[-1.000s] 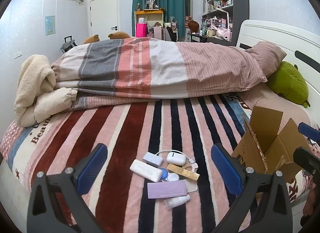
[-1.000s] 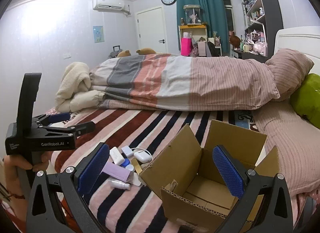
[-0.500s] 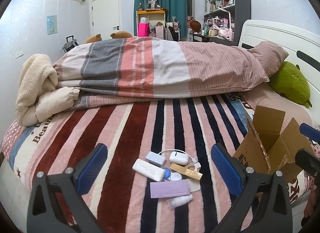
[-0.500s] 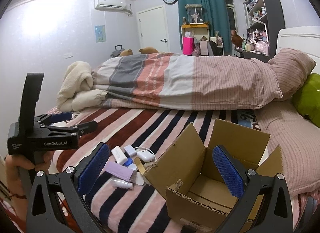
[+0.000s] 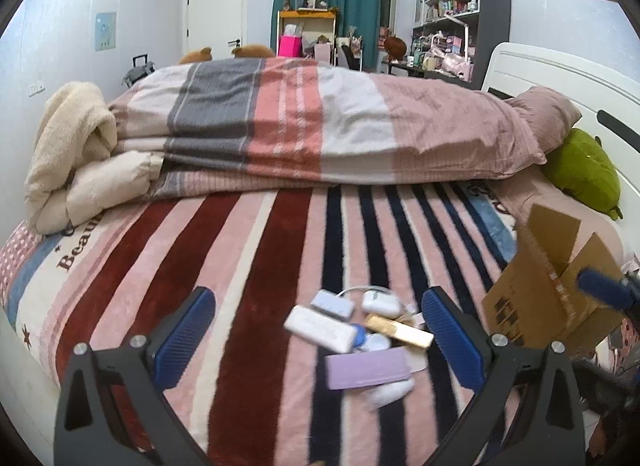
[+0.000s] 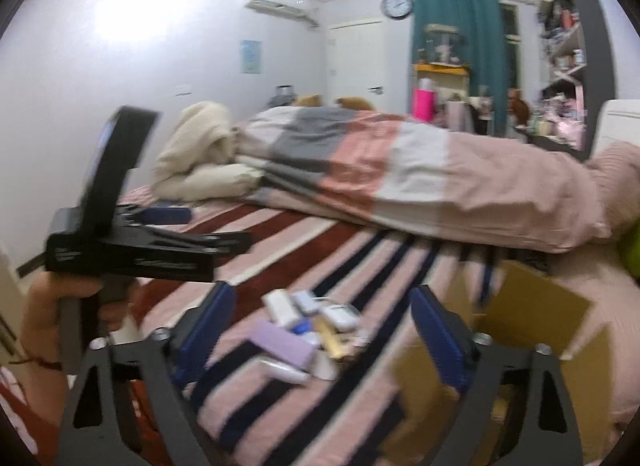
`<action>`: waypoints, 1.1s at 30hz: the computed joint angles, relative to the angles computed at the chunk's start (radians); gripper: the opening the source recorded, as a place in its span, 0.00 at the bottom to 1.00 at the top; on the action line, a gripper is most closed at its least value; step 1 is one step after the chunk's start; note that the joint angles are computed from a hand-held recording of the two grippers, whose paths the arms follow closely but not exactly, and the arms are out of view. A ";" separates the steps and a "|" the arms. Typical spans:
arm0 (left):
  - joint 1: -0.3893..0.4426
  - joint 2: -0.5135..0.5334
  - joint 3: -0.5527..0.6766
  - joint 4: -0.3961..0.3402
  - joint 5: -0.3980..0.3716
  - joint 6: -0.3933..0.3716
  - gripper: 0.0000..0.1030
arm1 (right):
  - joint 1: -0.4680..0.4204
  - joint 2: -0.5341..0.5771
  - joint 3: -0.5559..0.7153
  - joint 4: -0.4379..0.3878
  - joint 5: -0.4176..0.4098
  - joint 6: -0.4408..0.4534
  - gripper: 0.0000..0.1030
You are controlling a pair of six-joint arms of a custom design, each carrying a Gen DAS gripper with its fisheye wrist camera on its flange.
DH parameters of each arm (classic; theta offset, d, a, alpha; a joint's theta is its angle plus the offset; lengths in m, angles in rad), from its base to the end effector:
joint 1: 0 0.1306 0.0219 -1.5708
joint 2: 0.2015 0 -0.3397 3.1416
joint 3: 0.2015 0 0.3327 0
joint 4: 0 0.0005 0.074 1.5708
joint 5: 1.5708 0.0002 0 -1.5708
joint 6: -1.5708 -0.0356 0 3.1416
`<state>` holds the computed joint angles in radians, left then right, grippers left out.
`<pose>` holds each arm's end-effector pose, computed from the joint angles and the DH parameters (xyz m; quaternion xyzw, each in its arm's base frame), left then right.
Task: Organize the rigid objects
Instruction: 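Reach the right gripper down to the white foam pump bottle and grasp it, then carry the white bottle with the right gripper into the cardboard box and release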
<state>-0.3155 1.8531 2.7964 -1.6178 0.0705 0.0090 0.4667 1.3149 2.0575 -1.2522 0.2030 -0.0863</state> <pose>0.4370 -0.1458 0.6321 0.1526 0.8878 -0.1013 0.4222 0.3102 0.1477 0.6415 -0.1119 0.8523 0.0534 0.5082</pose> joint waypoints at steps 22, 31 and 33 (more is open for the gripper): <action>0.157 -0.199 -0.626 0.264 0.055 -0.063 1.00 | 0.008 0.077 -0.363 0.073 -0.055 -0.316 0.66; 0.196 -0.170 -0.577 0.190 0.221 -0.111 0.99 | 0.035 0.133 -0.299 0.034 0.029 -0.336 0.57; 0.195 -0.165 -0.551 0.174 0.267 -0.153 0.99 | 0.040 0.126 -0.296 0.040 0.036 -0.316 0.57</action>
